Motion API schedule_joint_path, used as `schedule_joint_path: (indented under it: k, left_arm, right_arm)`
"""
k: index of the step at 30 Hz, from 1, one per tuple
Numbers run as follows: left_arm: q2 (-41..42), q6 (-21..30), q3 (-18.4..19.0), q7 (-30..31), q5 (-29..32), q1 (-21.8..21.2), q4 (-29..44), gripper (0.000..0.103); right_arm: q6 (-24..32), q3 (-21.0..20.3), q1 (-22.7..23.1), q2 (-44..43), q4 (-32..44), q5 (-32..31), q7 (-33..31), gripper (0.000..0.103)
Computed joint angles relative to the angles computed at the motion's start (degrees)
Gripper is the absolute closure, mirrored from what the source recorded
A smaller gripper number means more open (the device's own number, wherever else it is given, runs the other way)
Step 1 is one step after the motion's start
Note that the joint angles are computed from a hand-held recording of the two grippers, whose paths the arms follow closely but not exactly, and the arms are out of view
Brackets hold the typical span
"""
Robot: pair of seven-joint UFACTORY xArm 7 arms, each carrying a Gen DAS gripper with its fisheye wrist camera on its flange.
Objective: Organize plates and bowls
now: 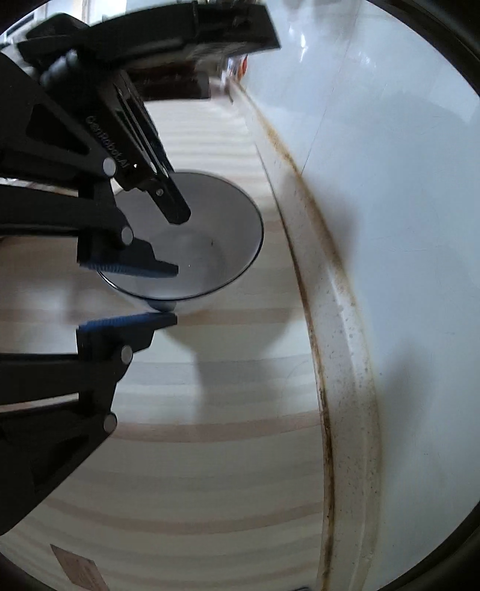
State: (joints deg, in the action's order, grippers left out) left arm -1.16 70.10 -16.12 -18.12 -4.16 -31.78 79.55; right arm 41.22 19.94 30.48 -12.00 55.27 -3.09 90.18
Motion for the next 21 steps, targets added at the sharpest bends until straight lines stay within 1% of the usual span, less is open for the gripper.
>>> schedule_joint_path:
  k: [3, 8, 12, 14, 18, 19, 21]
  left_arm:
    - [-1.0, -0.4, 0.1, 0.3, -1.1, 0.1, -1.1, 0.082]
    - [-3.5, -0.4, -0.1, 0.9, -1.9, 0.2, -2.6, 0.082]
    - [-5.3, 1.1, -0.1, 2.1, -3.2, 0.3, -1.9, 0.082]
    - [-6.9, 1.6, -0.4, 2.7, -3.3, 0.2, -1.8, 0.082]
    - [-10.2, 3.6, -0.2, 4.8, -4.8, 0.4, -1.7, 0.082]
    - [-9.7, 4.4, -0.3, 5.1, -5.0, 0.5, -0.4, 0.082]
    - [-10.9, 5.6, 0.0, 6.3, -6.5, 0.6, -0.5, 0.082]
  right_arm:
    - [1.2, 0.1, 0.0, 0.6, 0.6, -1.0, -0.6, 0.09]
    - [2.8, -0.1, 0.3, -0.4, 0.7, -0.3, -1.6, 0.091]
    - [4.9, 0.2, 0.5, -3.2, 0.0, 0.4, -1.7, 0.091]
    - [5.8, 1.0, 0.5, -4.5, 0.0, 0.6, -0.5, 0.09]
    - [9.8, 2.9, 1.1, -7.8, 0.4, 1.0, 2.3, 0.09]
    - [10.2, 3.5, 1.2, -8.3, 0.5, 1.2, 3.3, 0.09]
    - [11.8, 5.0, 1.3, -9.7, 1.0, 1.1, 6.1, 0.09]
